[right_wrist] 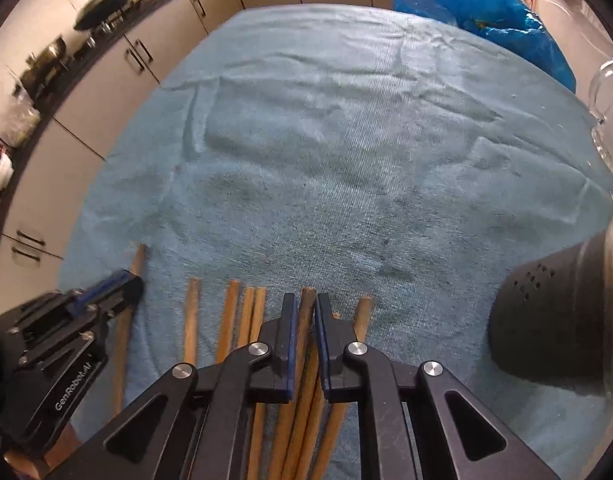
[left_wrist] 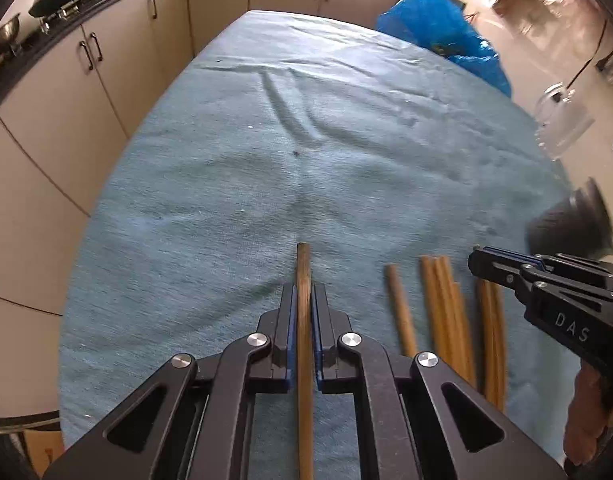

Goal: Organize utensils
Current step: 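Lift the chopsticks and carry both tools toward the black holder cup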

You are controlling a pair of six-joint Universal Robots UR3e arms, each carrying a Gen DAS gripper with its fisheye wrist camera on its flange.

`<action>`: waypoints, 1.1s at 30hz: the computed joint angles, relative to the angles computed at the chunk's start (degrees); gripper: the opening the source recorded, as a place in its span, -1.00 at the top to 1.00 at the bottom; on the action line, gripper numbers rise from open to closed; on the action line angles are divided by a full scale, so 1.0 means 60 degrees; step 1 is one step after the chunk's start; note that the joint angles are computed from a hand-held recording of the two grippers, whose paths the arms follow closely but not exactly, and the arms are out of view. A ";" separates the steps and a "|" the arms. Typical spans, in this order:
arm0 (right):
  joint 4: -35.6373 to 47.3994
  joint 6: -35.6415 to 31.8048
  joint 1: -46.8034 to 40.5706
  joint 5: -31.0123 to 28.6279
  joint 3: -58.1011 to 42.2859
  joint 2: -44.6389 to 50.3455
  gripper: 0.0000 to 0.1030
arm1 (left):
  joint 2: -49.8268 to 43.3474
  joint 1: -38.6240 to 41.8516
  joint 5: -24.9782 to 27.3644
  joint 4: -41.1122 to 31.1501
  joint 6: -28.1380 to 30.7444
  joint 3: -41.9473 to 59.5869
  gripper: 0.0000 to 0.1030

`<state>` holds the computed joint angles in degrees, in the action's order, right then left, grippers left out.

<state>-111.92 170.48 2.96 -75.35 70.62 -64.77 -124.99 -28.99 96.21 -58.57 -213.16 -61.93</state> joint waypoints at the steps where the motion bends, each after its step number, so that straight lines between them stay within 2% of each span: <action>1: -0.0152 0.0005 -0.0101 0.0096 0.0281 -0.0264 0.82 | 0.0162 -0.0017 0.0025 0.0152 -0.0026 -0.0189 0.87; 8: -0.1855 -0.0099 -0.0994 0.1158 0.2842 -0.2982 0.83 | 0.1274 -0.0392 0.0457 0.1097 -0.0229 -0.1010 0.87; 16: -0.3775 -0.0031 -0.1781 0.2439 0.4868 -0.5792 0.84 | 0.2316 -0.1422 0.2044 0.1693 -0.0694 -0.1200 0.87; 19: -0.4018 -0.0163 -0.2239 0.3007 0.5588 -0.6959 0.84 | 0.2558 -0.1842 0.2632 0.1781 -0.0841 -0.1173 0.87; 22: -0.4037 -0.0461 -0.2793 0.3560 0.6275 -0.8153 0.84 | 0.2639 -0.2238 0.3232 0.1631 -0.1002 -0.0930 0.87; 28: -0.2939 -0.0960 -0.4085 0.4786 0.6629 -0.9473 0.85 | 0.2620 -0.2606 0.3665 0.1449 -0.0953 -0.0519 0.87; 33: -0.2255 -0.1251 -0.4778 0.5329 0.6744 -1.0014 0.85 | 0.2471 -0.2763 0.3781 0.1212 -0.0960 -0.0044 0.87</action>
<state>-125.45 162.97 -25.71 -43.38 111.09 -124.86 -110.17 -45.57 118.90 -51.30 -218.92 -62.19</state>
